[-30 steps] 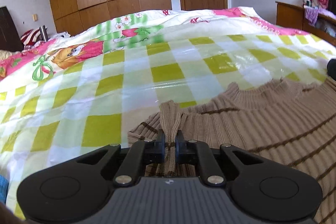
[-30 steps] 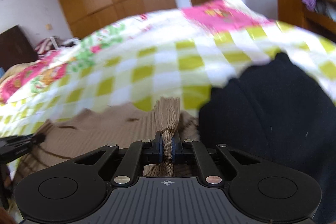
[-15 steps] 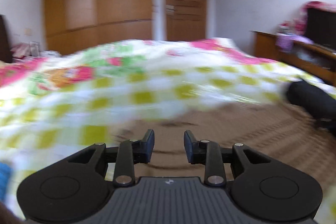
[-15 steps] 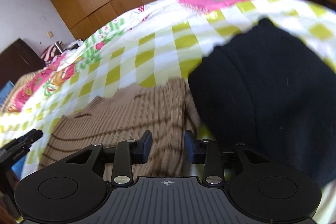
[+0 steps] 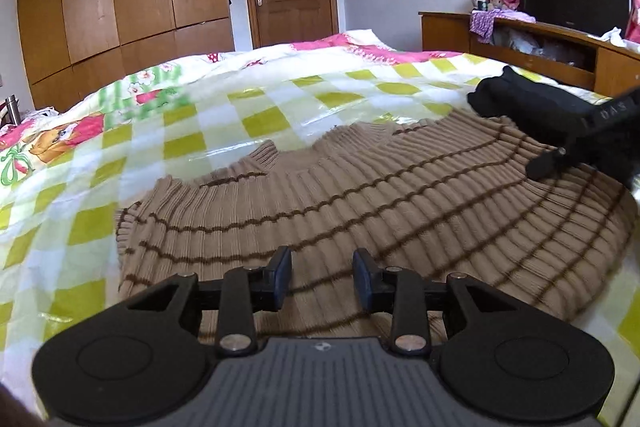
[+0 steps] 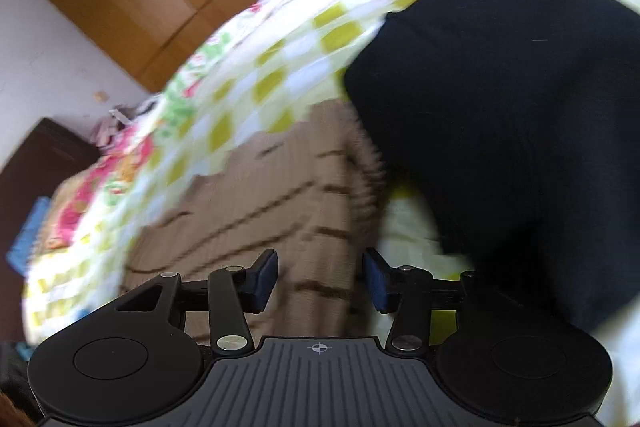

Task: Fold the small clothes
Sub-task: 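Grasp the sweater side with the right gripper and lift it over the body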

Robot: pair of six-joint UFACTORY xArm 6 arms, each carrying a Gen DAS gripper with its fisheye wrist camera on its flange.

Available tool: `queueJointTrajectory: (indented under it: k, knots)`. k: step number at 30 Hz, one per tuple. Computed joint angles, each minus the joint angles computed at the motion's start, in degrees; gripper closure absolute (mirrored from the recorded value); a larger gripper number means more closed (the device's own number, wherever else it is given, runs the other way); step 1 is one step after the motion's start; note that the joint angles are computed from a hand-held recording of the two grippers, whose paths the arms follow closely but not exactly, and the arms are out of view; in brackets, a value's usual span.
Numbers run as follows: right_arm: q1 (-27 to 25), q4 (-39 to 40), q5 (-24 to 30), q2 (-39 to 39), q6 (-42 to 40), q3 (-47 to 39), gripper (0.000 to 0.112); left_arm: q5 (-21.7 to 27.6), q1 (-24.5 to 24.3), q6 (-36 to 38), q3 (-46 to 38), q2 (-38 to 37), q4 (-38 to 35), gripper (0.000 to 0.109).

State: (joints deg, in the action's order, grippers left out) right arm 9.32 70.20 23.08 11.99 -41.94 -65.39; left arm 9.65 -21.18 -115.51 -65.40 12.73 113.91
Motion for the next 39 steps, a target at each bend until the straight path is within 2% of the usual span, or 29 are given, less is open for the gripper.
queueJointTrajectory:
  k: [2,4,8,12,14,16,18,20,21,22,25,26,27,28,32,34,37,39]
  knots:
    - [-0.6,3.6,1.0,1.6,-1.1,-0.8,0.066,0.0,0.6,-0.2,-0.9,0.9,-0.7,0.058]
    - [-1.1,9.4,2.4,4.1,-4.7,-3.2,0.067,-0.2,1.2,3.1,-1.2,1.6,-4.8,0.055]
    - [-2.1,18.6,5.8,8.3,-9.6,-7.6,0.064,1.2,0.4,-1.0,-0.1,0.3,-1.8,0.056]
    - [-2.9,22.7,7.4,7.5,-13.4,-6.3,0.066,3.1,-1.4,-6.7,-0.3,-0.9,5.6,0.056]
    - [-2.9,24.4,6.4,6.7,-15.6,-5.1,0.069,1.1,-1.7,-8.5,-2.1,0.1,8.1,0.056]
    - [-3.0,25.7,6.2,6.8,-16.7,-5.0,0.067,-2.1,-1.7,-6.3,-4.4,2.5,6.5,0.056]
    - [-3.1,27.6,6.9,9.1,-14.8,-7.4,0.066,-2.0,-2.3,-3.4,-4.7,3.9,3.2,0.056]
    - [-3.1,29.5,7.4,11.2,-14.3,-9.7,0.068,-1.5,-2.4,-5.2,-3.9,3.0,3.6,0.056]
    - [-3.2,28.8,7.4,11.6,-13.1,-10.2,0.074,-0.5,-2.6,-7.1,-3.0,1.9,4.8,0.056]
    - [-3.3,27.0,7.5,11.7,-10.5,-10.6,0.087,1.6,-3.0,-7.7,-1.6,0.6,5.1,0.056]
    - [-5.1,27.3,11.0,9.1,-8.4,-8.1,0.092,10.4,-4.3,-3.1,2.5,-1.8,-0.5,0.056]
    - [-4.9,27.5,10.4,7.6,-8.7,-7.0,0.093,10.1,-3.6,0.7,2.4,-1.1,-4.8,0.056]
    - [-4.6,27.1,9.5,6.1,-8.9,-6.2,0.093,7.6,-2.4,3.2,1.9,0.1,-7.7,0.056]
    - [-3.6,26.7,8.2,4.7,-9.1,-5.6,0.093,6.6,-1.9,3.2,2.0,0.2,-8.1,0.056]
    - [0.8,19.4,4.5,2.0,-8.0,-8.1,0.093,5.1,-1.3,-4.7,4.8,-3.7,-1.8,0.056]
    - [3.8,15.0,2.9,1.8,-6.8,-10.8,0.094,4.6,-0.5,-6.8,7.1,-5.9,-1.7,0.056]
    - [8.6,7.2,1.1,3.0,-3.3,-15.1,0.094,0.8,2.0,-8.8,9.9,-8.4,-2.5,0.056]
    - [12.0,1.4,-0.6,4.9,-0.2,-17.7,0.094,-0.5,3.2,-11.8,11.4,-9.5,-0.5,0.056]
